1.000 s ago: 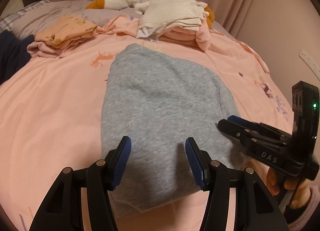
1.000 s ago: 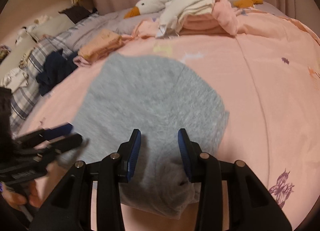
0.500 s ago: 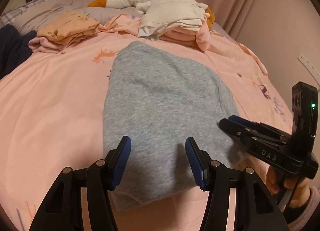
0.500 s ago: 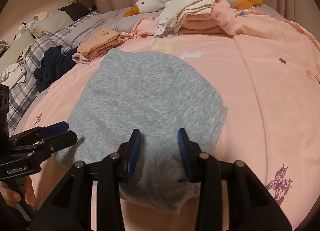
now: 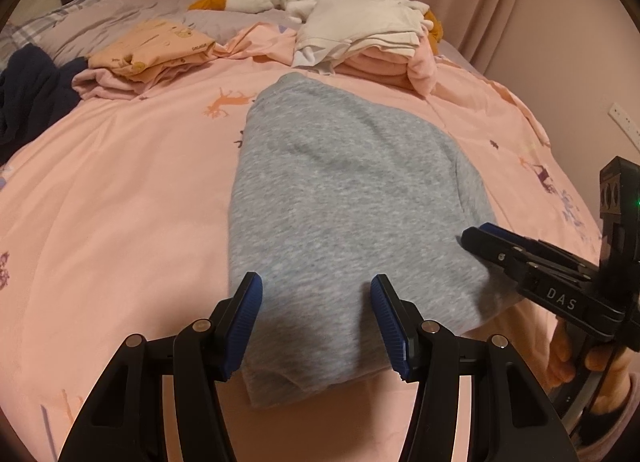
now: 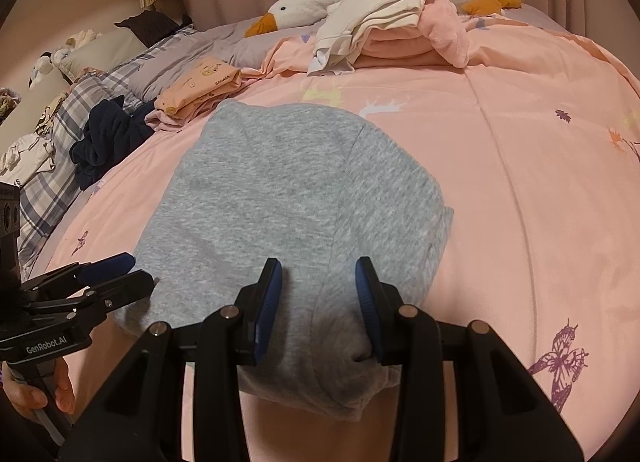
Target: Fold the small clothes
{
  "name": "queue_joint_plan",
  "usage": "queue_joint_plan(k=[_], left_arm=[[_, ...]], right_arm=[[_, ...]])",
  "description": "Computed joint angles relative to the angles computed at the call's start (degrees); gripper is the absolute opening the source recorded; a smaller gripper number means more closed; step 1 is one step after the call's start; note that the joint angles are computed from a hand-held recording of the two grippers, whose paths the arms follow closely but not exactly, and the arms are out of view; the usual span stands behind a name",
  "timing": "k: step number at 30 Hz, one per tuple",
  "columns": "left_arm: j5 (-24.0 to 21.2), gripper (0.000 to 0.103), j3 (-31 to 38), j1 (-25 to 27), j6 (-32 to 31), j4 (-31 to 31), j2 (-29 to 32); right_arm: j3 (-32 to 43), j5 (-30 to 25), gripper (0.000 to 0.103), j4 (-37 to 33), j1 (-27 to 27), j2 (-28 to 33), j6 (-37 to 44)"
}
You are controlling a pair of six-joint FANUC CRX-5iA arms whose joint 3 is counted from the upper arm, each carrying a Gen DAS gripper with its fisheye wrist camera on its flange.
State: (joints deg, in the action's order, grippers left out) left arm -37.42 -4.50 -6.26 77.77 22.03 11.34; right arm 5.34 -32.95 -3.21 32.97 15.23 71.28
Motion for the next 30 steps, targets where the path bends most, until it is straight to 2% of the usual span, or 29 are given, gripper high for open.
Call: queue_joint_plan(k=[16, 30], left_arm=[[-0.96, 0.056, 0.36, 0.07, 2.13, -1.75, -0.11], [-2.96, 0.056, 0.34, 0.38, 4.13, -2.36, -0.27]], right_arm=[[-0.09, 0.04, 0.039, -0.33, -0.10, -0.13, 0.41], [-3.80, 1.70, 0.040, 2.67, 0.78, -2.59, -2.21]])
